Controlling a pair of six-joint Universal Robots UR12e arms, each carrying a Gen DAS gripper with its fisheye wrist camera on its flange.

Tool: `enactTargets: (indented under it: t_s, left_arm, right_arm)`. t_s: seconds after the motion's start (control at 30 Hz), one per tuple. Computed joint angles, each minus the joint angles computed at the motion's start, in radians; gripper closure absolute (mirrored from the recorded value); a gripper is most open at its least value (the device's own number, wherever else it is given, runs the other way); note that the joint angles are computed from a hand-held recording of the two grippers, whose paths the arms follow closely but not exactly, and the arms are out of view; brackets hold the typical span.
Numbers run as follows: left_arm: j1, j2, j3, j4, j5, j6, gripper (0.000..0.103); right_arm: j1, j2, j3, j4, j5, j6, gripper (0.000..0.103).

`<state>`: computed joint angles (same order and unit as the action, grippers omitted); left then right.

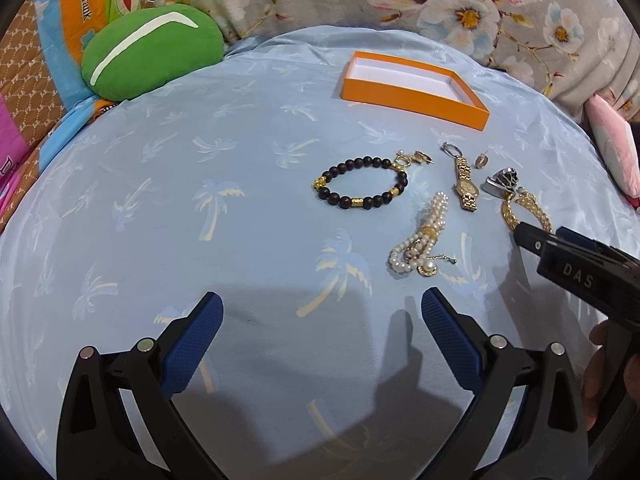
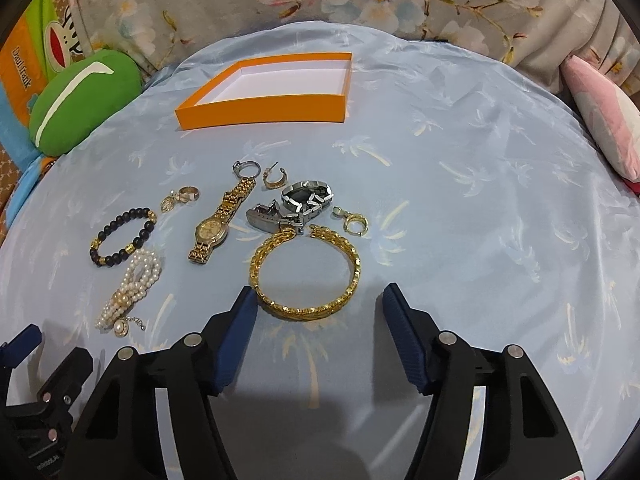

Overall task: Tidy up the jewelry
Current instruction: 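Close the right tool on the gold cuff bracelet while the left tool grasps the pearl bracelet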

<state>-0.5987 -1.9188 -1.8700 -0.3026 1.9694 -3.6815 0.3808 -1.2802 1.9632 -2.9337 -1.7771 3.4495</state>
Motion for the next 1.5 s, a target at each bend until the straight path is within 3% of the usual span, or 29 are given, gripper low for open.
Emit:
enactTargets:
  t_s: [0.1, 0.47, 0.53, 0.73, 0.8, 1.03, 1.1, 1.3, 1.5]
  left_arm:
    - [0.002, -0.001, 0.003, -0.005, -0.012, 0.007, 0.006]
    - [0.0, -0.019, 0.03, 0.017, -0.022, 0.042, 0.006]
    - [0.005, -0.027, 0.045, 0.017, -0.051, 0.052, 0.006]
    - [-0.004, -0.066, 0.108, -0.042, -0.028, 0.076, 0.007]
    - [-0.004, -0.073, 0.118, -0.057, -0.033, 0.081, 0.024]
    - [-0.005, -0.081, 0.127, -0.052, -0.025, 0.091, 0.04]
    - [-0.006, -0.082, 0.125, -0.043, -0.023, 0.093, 0.054]
    - [-0.007, -0.081, 0.123, -0.023, -0.037, 0.118, 0.085]
    - [-0.003, -0.068, 0.109, -0.016, -0.07, 0.111, 0.089]
  right_arm:
    - [0.002, 0.004, -0.007, 0.002, -0.002, -0.011, 0.051]
    - [-0.005, -0.01, 0.013, -0.021, 0.002, 0.009, 0.053]
    - [-0.007, -0.019, 0.023, -0.019, -0.008, 0.014, 0.053]
    - [-0.026, -0.046, 0.062, -0.021, -0.002, 0.046, 0.053]
    - [-0.03, -0.049, 0.068, -0.031, 0.009, 0.051, 0.053]
    - [-0.028, -0.047, 0.065, -0.028, 0.006, 0.047, 0.053]
    - [-0.027, -0.048, 0.066, -0.027, 0.004, 0.046, 0.053]
    - [-0.027, -0.048, 0.066, -0.029, 0.003, 0.047, 0.053]
    - [-0.018, -0.054, 0.073, -0.04, -0.01, 0.047, 0.053]
